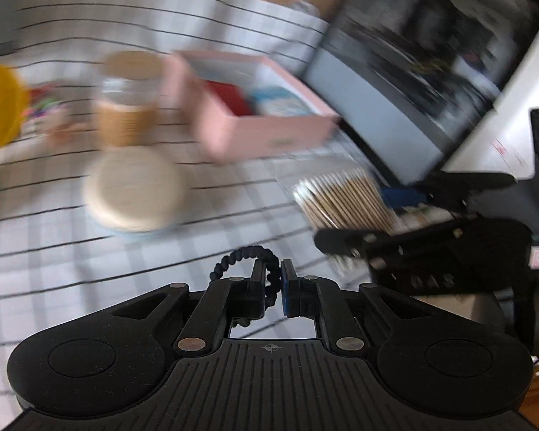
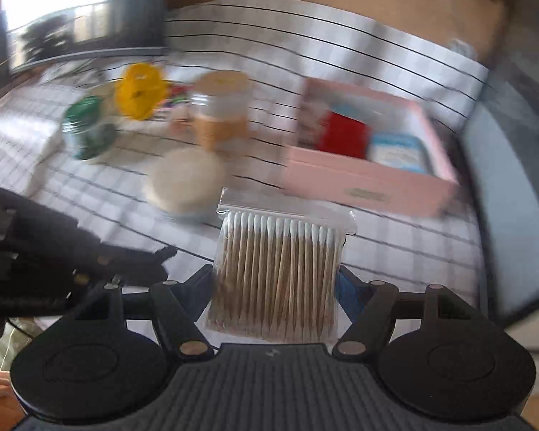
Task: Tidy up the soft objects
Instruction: 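Carry the swab pack and hair tie into the pink box and open both tools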
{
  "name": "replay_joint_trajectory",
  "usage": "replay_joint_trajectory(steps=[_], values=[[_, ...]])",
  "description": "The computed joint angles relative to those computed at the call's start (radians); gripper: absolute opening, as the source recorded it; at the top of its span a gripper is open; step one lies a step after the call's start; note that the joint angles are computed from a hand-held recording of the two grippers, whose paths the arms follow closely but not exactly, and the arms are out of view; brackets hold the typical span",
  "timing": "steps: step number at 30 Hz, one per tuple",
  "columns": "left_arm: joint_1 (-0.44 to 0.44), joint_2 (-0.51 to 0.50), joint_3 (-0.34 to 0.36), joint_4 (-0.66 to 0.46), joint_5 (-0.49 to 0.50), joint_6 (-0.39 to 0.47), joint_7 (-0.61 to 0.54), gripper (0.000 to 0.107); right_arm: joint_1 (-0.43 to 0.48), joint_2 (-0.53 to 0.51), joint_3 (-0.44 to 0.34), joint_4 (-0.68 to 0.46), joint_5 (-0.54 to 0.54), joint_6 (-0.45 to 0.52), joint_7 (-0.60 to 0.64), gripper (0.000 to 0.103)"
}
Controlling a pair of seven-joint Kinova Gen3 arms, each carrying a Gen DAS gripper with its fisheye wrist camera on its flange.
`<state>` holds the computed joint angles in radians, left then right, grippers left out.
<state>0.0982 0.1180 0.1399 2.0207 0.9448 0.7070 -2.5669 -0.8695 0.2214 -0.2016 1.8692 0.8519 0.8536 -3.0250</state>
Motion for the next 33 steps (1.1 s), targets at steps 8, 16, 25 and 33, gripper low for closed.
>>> replay_joint_trajectory(steps=[8,16,25,33], values=[[0.08,0.081,0.072,-0.116,-0.062,0.011,0.045,0.011,0.055,-0.104,-0.017,0.124,0.081,0.054,-0.102,0.071],[0.081,0.108,0.101,-0.225,-0.027,-0.045,0.038,0.011,0.136,-0.173,-0.056,0.113,0.236,0.079,-0.143,0.071],[0.084,0.179,0.126,-0.479,-0.115,-0.15,0.075,0.011,0.248,-0.16,-0.015,-0.023,0.391,-0.039,-0.117,0.071],[0.045,0.33,0.227,-0.607,-0.117,-0.199,0.065,0.011,0.336,-0.108,0.053,-0.143,0.347,-0.152,-0.104,0.072]])
